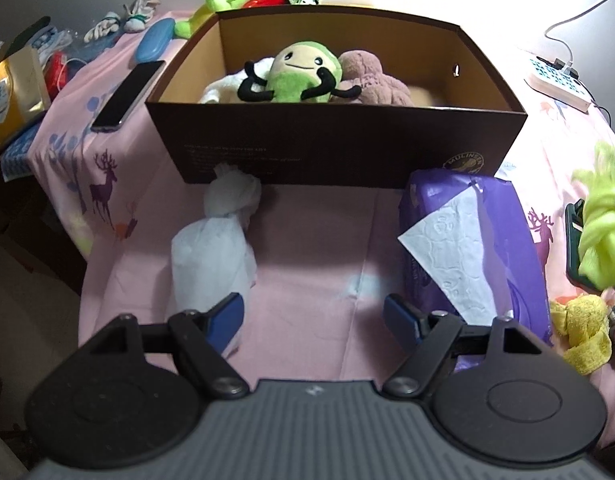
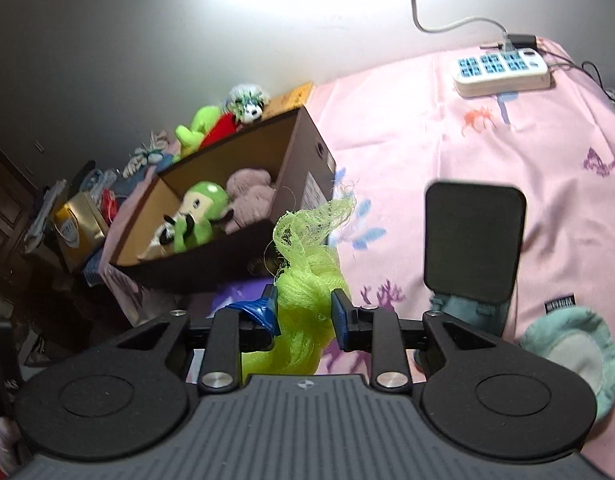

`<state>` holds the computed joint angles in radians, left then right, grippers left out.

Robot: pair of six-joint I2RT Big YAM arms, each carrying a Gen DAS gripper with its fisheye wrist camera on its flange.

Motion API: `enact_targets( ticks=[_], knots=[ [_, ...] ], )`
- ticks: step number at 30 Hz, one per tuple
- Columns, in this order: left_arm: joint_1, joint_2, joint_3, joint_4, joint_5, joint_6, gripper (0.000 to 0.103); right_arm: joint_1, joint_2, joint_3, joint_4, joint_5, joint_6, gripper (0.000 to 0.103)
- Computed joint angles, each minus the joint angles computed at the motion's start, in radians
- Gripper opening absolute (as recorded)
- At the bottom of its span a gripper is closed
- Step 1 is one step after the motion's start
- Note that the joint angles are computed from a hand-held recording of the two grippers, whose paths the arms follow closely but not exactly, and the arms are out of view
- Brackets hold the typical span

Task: Organize soft objects
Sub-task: 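Lift the sponge with the right tool and carry it into the box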

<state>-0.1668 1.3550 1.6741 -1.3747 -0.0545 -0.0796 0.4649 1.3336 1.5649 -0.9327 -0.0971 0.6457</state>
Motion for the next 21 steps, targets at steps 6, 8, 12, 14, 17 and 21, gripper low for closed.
enact_targets(
  ticks=[6, 8, 12, 14, 17, 21],
  knots=[
    [0.041, 0.019, 0.015, 0.024, 0.074, 0.096, 0.079, 0.013, 0.156, 0.236, -0.002, 0.058, -0.128, 0.01],
    [0.055, 0.014, 0.011, 0.041, 0.093, 0.134, 0.079, 0.016, 0.224, 0.32, -0.016, 0.077, -0.185, 0.01],
    [0.09, 0.008, 0.004, 0.059, 0.124, 0.193, 0.079, 0.02, 0.387, 0.529, -0.103, 0.112, -0.29, 0.01],
    [0.11, 0.004, -0.001, 0.064, 0.14, 0.212, 0.079, 0.031, 0.462, 0.625, -0.141, 0.157, -0.363, 0.01],
    [0.143, -0.004, -0.009, 0.071, 0.17, 0.24, 0.079, 0.048, 0.585, 0.788, -0.22, 0.215, -0.464, 0.01],
    [0.177, -0.015, -0.018, 0.088, 0.203, 0.267, 0.079, 0.068, 0.759, 1.03, -0.364, 0.277, -0.566, 0.01]
  ],
)
